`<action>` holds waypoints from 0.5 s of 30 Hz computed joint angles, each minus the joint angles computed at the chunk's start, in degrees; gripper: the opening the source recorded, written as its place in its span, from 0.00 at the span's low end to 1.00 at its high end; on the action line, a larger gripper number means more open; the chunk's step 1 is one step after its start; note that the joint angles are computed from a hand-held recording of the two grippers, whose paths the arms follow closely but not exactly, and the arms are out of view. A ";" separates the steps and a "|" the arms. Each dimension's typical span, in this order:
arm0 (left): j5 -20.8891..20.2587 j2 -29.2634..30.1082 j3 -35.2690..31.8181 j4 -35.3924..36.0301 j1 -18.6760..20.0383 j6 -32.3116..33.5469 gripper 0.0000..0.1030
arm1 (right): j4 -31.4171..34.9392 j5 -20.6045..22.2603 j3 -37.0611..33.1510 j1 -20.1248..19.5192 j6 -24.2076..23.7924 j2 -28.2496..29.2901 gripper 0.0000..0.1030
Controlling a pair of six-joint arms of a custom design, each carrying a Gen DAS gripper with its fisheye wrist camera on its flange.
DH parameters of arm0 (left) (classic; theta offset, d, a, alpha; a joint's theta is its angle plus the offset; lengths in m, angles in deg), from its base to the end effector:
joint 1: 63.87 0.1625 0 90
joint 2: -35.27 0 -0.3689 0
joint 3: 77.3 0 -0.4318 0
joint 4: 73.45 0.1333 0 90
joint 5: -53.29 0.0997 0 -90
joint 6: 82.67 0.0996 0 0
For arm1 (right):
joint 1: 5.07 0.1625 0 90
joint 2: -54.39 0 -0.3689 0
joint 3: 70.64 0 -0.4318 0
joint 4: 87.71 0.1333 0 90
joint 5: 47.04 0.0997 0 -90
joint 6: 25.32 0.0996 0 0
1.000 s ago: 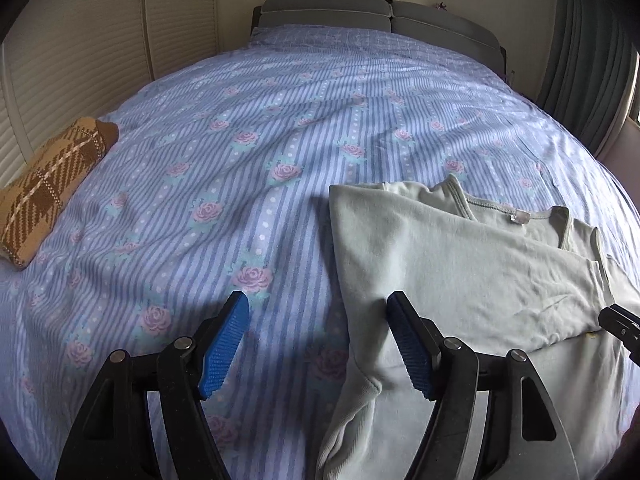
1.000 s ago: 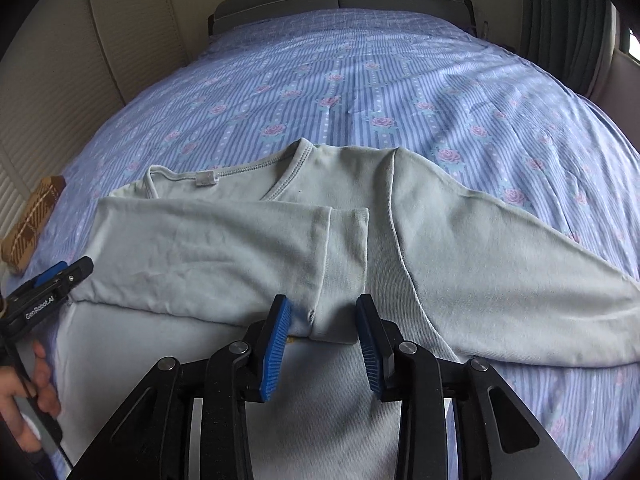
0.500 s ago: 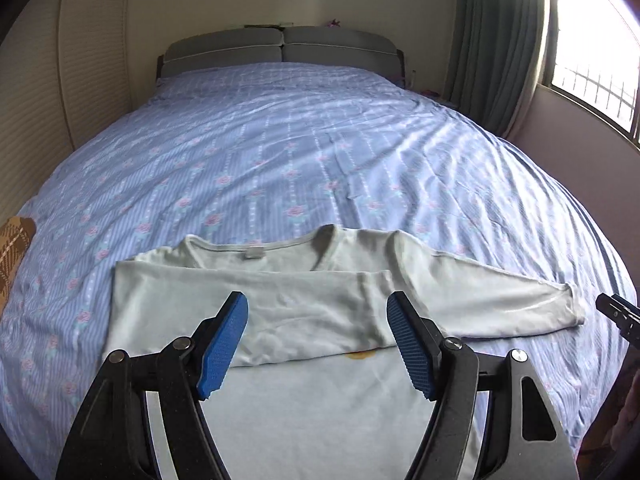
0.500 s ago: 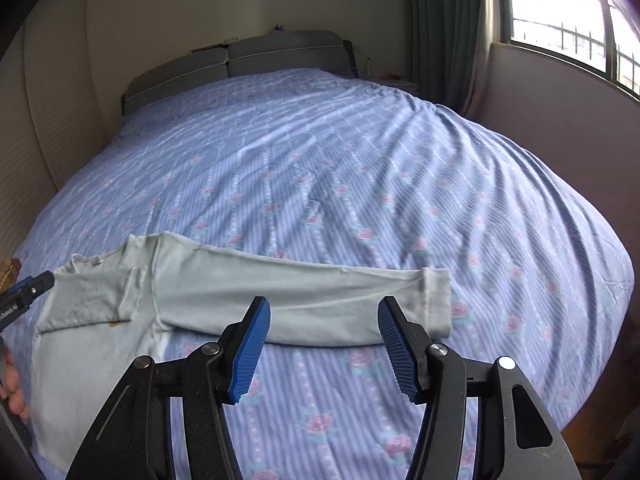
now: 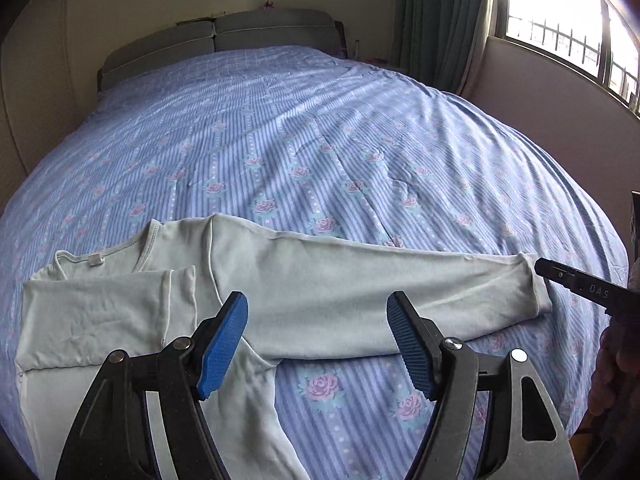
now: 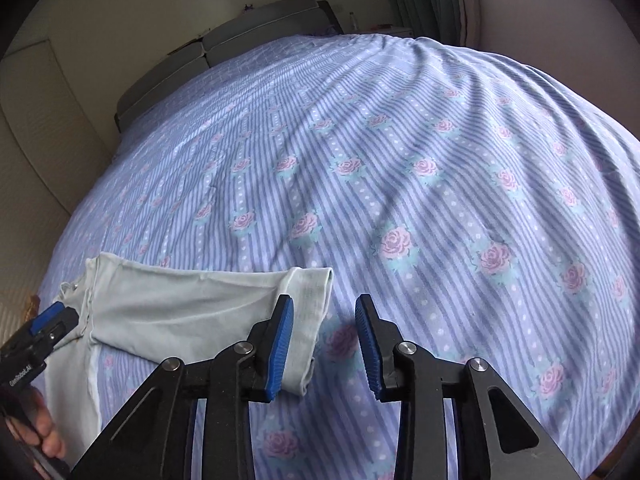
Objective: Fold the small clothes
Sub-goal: 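Open the right tool and move it to the other sleeve cuff, then grasp the other sleeve cuff with the right tool and fold it across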
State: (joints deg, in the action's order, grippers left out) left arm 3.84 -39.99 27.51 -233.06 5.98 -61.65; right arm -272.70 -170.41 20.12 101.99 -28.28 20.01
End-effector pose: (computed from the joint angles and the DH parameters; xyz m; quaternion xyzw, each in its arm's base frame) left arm -0.0189 -0.6263 0.3125 0.1988 0.8668 -0.3188 0.3280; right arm 0.2726 -0.6207 0.0085 0.0637 -0.9068 0.3475 0.2300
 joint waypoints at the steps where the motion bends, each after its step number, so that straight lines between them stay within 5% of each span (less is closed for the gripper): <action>1: 0.42 0.34 -0.12 -0.41 0.05 0.06 0.70 | -0.20 0.93 -0.66 -0.42 -0.83 0.45 0.32; 5: 1.05 1.56 -1.00 -2.16 0.50 -0.02 0.70 | 2.54 4.91 -2.58 -2.29 -1.23 0.98 0.31; 10: 2.00 2.17 -1.67 -2.55 0.92 -0.03 0.70 | 3.28 9.60 -2.28 -3.44 -2.06 0.76 0.12; 15: 2.98 1.02 -1.05 -2.76 0.81 0.62 0.70 | 0.32 7.20 -1.96 -2.15 -2.64 1.31 0.08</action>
